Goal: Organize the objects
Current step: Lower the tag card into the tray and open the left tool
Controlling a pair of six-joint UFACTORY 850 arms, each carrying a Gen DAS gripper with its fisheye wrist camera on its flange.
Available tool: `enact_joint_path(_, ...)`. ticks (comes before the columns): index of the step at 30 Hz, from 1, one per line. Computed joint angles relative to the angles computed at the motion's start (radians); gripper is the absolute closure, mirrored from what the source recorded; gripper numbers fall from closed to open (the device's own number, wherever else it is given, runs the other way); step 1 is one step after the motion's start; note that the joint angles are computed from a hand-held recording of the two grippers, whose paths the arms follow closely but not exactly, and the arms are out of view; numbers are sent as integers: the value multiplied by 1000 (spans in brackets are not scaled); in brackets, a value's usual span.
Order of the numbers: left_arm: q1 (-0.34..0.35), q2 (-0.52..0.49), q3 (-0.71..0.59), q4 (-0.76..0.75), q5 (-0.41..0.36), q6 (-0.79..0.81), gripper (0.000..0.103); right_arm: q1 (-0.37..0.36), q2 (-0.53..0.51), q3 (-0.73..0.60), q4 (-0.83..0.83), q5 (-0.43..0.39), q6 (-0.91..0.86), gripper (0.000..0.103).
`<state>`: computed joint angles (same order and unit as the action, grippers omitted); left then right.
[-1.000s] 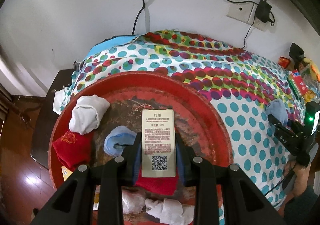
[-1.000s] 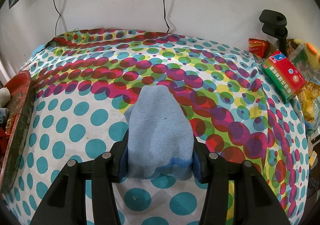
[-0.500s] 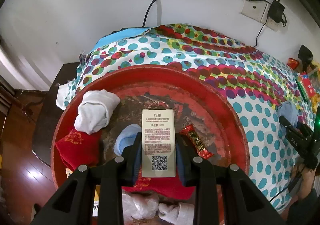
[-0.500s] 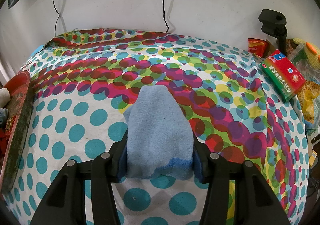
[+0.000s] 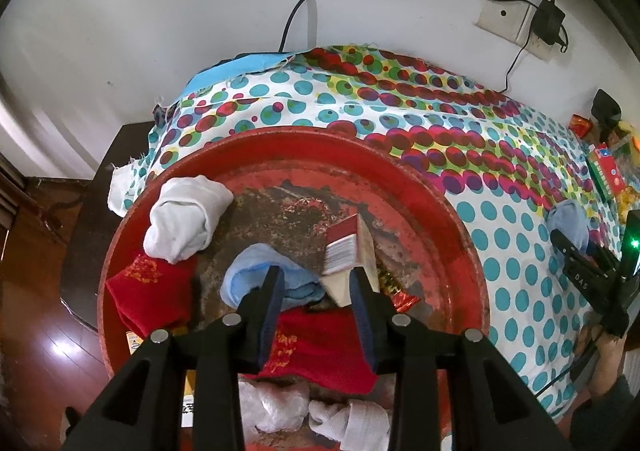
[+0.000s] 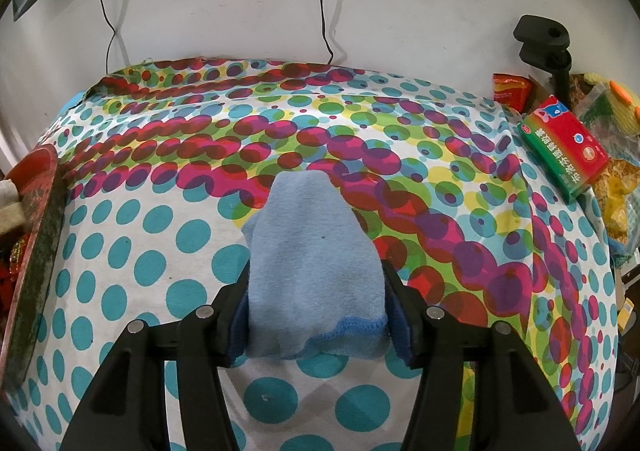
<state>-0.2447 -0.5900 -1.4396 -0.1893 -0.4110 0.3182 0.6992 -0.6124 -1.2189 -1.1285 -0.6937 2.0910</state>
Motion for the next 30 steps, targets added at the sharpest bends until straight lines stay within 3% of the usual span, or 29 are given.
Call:
enact_joint_path(16, -31, 53, 63, 31, 27, 38, 68, 2, 3, 2, 3, -5, -5, 50)
enact_joint_path(20, -37, 62, 75, 48, 27, 31, 68, -1, 1, -3, -8, 3, -5, 59)
enact_joint_path(30, -31, 86, 104, 50, 33, 50, 68, 1, 1, -23, 35, -7, 21, 63)
